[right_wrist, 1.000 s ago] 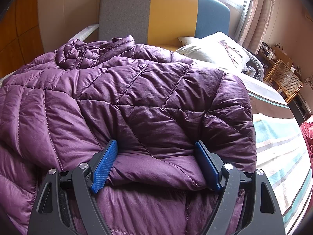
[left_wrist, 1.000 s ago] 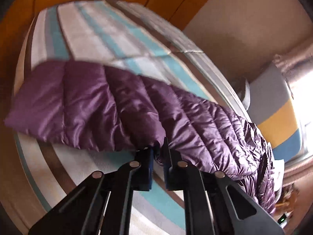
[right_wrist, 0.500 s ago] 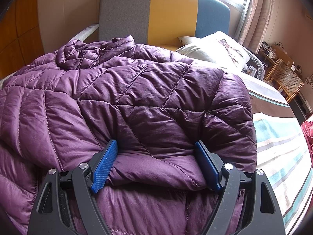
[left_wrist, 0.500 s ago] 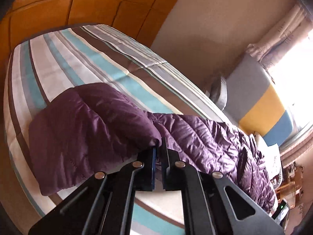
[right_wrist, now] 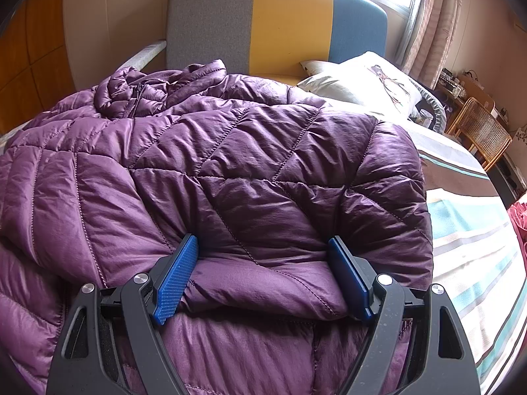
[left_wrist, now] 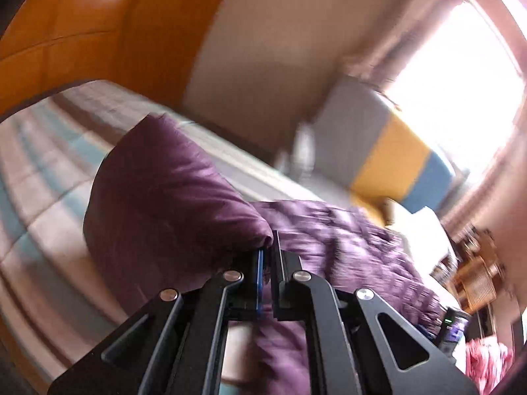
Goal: Fold large clothes
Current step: 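Lay the sleeve across the jacket front and open the left gripper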
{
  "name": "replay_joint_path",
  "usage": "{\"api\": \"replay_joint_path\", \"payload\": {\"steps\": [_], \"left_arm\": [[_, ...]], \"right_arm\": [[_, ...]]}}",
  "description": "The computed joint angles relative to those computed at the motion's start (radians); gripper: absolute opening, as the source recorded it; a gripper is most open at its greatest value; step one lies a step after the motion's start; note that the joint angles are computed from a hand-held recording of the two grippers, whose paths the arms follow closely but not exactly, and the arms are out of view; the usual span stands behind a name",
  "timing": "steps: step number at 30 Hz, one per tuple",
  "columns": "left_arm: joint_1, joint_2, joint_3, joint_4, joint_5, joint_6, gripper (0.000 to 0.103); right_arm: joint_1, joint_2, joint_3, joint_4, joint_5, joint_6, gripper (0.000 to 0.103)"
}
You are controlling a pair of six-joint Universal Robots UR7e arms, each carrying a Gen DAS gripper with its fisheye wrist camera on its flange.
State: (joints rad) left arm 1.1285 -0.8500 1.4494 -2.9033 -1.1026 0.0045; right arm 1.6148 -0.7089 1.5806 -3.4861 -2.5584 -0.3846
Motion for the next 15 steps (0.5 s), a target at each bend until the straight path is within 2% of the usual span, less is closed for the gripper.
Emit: {"api": "replay_joint_path", "payload": {"steps": [6,12,13,14,15], "left_arm": [[-0.047,0.087,-0.066,0.093,-0.147,0.071,0.003],[-0.072,0.163,-0.111,0.243,-0.238,0.125,0.005],[-0.07,0.167,-0.115,0.262,-0.252,0.119,0.012],[-0.067,0.173,-0.122,0.284,-0.27,0.112,0.024],[-0.064,0.176,-0.12,0.292,-0.283,0.109,0.027]], "right_arm": [[-0.006,-0.008,0.004,0.012,0.015,0.013,0.08],[-0.01,-0.015,0.006,0.024,0.027,0.027,0.08],[-0.011,-0.015,0.008,0.023,0.028,0.027,0.08],[-0.011,-0.016,0.007,0.024,0.029,0.027,0.08],[-0.011,-0.015,0.006,0.025,0.029,0.028,0.08]]}}
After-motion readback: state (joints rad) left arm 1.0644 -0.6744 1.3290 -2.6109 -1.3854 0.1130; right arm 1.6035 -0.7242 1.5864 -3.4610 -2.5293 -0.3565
